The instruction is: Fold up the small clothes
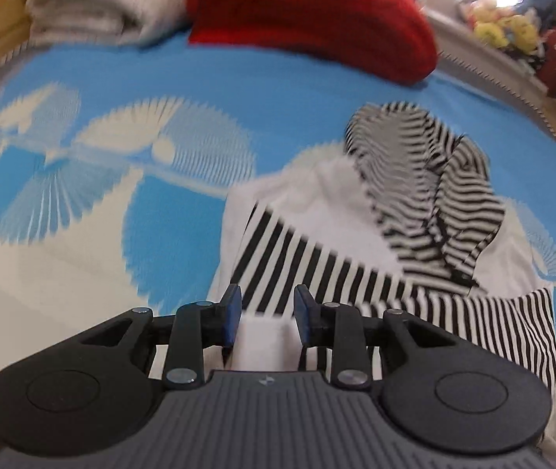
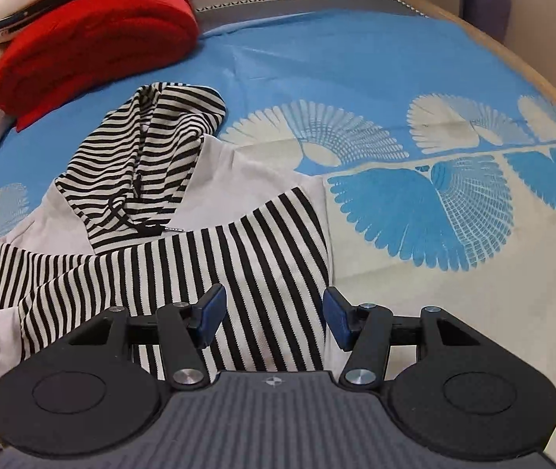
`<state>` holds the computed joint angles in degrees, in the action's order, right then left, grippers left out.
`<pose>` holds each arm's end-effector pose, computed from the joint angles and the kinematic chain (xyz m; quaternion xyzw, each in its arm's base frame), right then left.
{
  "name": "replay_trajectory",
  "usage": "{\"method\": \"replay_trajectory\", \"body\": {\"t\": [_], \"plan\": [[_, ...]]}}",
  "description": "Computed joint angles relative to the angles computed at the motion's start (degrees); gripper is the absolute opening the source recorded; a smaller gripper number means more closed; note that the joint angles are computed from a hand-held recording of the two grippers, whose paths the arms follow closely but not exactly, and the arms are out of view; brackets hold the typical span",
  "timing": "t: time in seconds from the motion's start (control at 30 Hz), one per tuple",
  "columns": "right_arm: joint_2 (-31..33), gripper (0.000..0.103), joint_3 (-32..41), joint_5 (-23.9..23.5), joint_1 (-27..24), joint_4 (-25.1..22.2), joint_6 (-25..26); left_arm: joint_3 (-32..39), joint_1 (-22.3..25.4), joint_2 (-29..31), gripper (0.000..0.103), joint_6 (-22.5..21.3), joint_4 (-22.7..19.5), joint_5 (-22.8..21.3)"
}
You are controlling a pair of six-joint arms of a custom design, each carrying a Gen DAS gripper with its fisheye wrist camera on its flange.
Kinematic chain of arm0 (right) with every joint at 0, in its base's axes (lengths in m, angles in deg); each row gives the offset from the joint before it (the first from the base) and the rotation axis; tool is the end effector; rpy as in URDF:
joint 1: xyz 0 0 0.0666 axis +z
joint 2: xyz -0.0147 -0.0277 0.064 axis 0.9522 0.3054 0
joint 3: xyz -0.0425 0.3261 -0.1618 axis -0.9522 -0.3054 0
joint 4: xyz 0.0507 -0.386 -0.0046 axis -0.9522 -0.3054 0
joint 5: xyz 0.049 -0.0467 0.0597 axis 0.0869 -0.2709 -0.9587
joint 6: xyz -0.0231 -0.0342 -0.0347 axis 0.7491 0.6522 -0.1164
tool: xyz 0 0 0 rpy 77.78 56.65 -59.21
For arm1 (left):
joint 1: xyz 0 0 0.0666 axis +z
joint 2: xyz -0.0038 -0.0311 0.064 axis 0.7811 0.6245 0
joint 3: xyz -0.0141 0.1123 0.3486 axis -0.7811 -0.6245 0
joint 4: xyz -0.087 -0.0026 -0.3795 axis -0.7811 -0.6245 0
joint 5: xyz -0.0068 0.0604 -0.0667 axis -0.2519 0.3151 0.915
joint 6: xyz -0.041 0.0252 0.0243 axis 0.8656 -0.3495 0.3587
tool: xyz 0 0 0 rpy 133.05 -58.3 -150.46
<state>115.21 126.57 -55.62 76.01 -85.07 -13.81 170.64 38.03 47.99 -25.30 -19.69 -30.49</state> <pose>0.4481 0.0229 0.4715 0.2525 0.9218 0.0036 0.2940 0.6128 -0.1436 0.5085 0.0153 0.9485 -0.0385 0.3139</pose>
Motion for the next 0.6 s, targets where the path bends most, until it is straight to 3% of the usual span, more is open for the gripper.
{"method": "replay_trajectory", "body": {"t": [0.23,0.3,0.37,0.5,0.6], "plan": [[-2.5,0.057,-1.5,-0.4,-1.2,0.1,2.1,-9.6,-0.8,-5.9,0.030,-7.1,12.9,-1.0],[-3.0,0.057,-1.7,-1.4,-1.8,0.3,2.2,-11.3,-0.8,-6.7,0.012,-8.8,15.2,-1.9],[-3.3,0.057,-1.7,-1.4,-2.2,0.3,2.7,-11.7,-0.6,-6.7,0.000,-8.9,16.0,-2.4],[-3.1,0.057,-0.8,-1.3,-3.2,0.0,4.2,-11.0,-0.3,-6.4,0.000,-8.3,17.5,-3.6],[-2.6,0.057,0.3,-1.3,-3.8,-0.6,5.5,-5.0,0.4,-3.2,0.000,-4.6,13.2,-2.6]]}}
